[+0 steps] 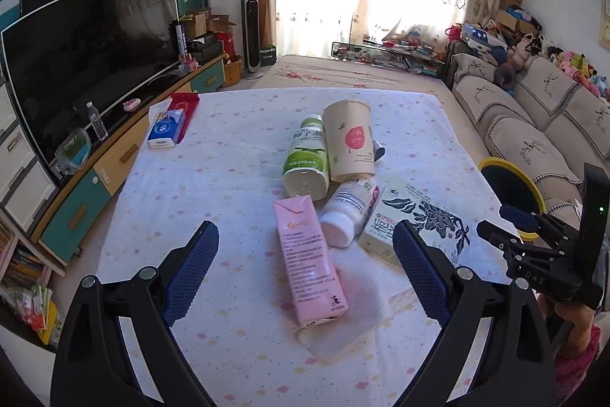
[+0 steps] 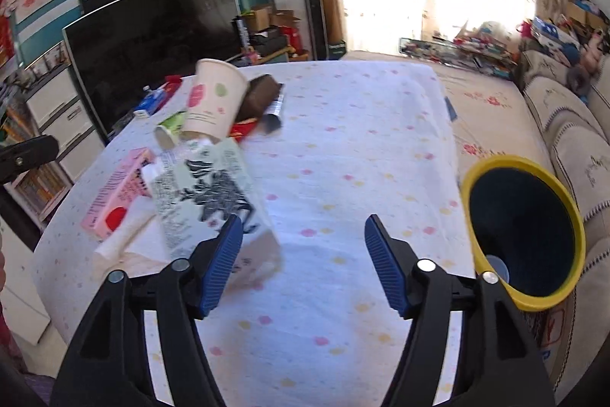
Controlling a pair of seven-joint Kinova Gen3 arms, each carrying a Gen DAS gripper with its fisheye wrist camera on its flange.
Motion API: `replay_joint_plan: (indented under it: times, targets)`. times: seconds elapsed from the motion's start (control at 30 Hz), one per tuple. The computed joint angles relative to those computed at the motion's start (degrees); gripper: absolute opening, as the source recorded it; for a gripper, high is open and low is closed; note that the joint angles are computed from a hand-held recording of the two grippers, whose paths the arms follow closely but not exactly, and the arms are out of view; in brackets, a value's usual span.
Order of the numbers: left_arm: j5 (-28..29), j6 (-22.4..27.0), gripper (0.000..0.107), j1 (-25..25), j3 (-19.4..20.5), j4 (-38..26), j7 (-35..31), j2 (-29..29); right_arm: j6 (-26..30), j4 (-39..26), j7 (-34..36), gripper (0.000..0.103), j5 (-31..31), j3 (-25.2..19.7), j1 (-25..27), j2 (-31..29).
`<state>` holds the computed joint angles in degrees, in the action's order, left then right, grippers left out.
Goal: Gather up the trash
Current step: 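Grasp the white-and-black tea box with the right gripper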
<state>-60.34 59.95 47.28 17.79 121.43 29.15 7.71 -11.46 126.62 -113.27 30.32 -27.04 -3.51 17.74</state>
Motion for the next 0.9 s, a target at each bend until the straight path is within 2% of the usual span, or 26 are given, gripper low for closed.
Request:
replay_joint_plan:
  times: [0.07, 0.13, 0.23, 0.3, 0.37, 0.57, 0.63, 0.7, 0.8, 0.83, 0.9]
  targets:
    - [0.1, -0.1, 0.091, 0.4, 0.2, 1.7, 1.8, -0.6, -1.8, 0.2, 2.0, 0.078, 1.1, -0.2, -1.4, 0.2]
    - [0.0, -0.4, 0.091, 0.5, 0.6, 3.1, 3.2, -1.3, -1.2, -0.6, 2.3, 0.092, 4.3, -1.7, -1.6, 0.8]
    - [0.2, 0.7, 0.091, 0.9, 1.2, 1.6, 3.6, -0.4, 1.7, -2.9, 4.8, 0.093, 4.1, 0.1, -5.2, 1.8]
    - [0.1, 1.1, 0.091, 1.3, 1.3, 1.6, 3.9, -0.3, 4.2, -4.4, 5.9, 0.093, 4.7, -3.1, -3.5, 3.3]
    - [0.1, 1.3, 0.091, 1.6, 1.3, 1.3, 3.9, -0.2, 7.4, -6.0, 7.0, 0.093, 4.5, -6.0, -2.0, 4.4]
    - [0.0, 1.3, 0.091, 2.1, 1.0, -0.1, 2.8, 0.8, 10.2, -8.7, 11.8, 0.093, 1.4, -7.4, -2.2, 7.3]
    - [0.0, 1.1, 0.091, 2.2, 0.8, -0.5, 2.3, 1.1, 12.8, -10.2, 13.4, 0.089, 0.3, -10.3, -0.3, 8.9]
    - [-0.2, 1.1, 0.091, 2.5, 0.6, -0.7, 2.3, 1.3, 14.6, -11.3, 15.1, 0.085, -0.8, -11.0, -0.3, 9.9]
    - [-0.2, 0.9, 0.091, 2.5, 0.3, -1.1, 1.8, 1.5, 11.9, -10.3, 16.1, 0.079, -3.3, -7.9, -3.0, 9.4]
    - [-0.1, 0.9, 0.091, 2.6, 0.2, -1.3, 1.6, 1.7, 11.6, -10.1, 16.8, 0.071, -4.1, -8.5, -2.2, 9.4]
    - [-0.1, 0.6, 0.091, 2.5, -0.1, -1.2, 1.6, 1.8, 10.4, -9.4, 17.5, 0.070, -6.1, -8.8, -1.5, 9.1]
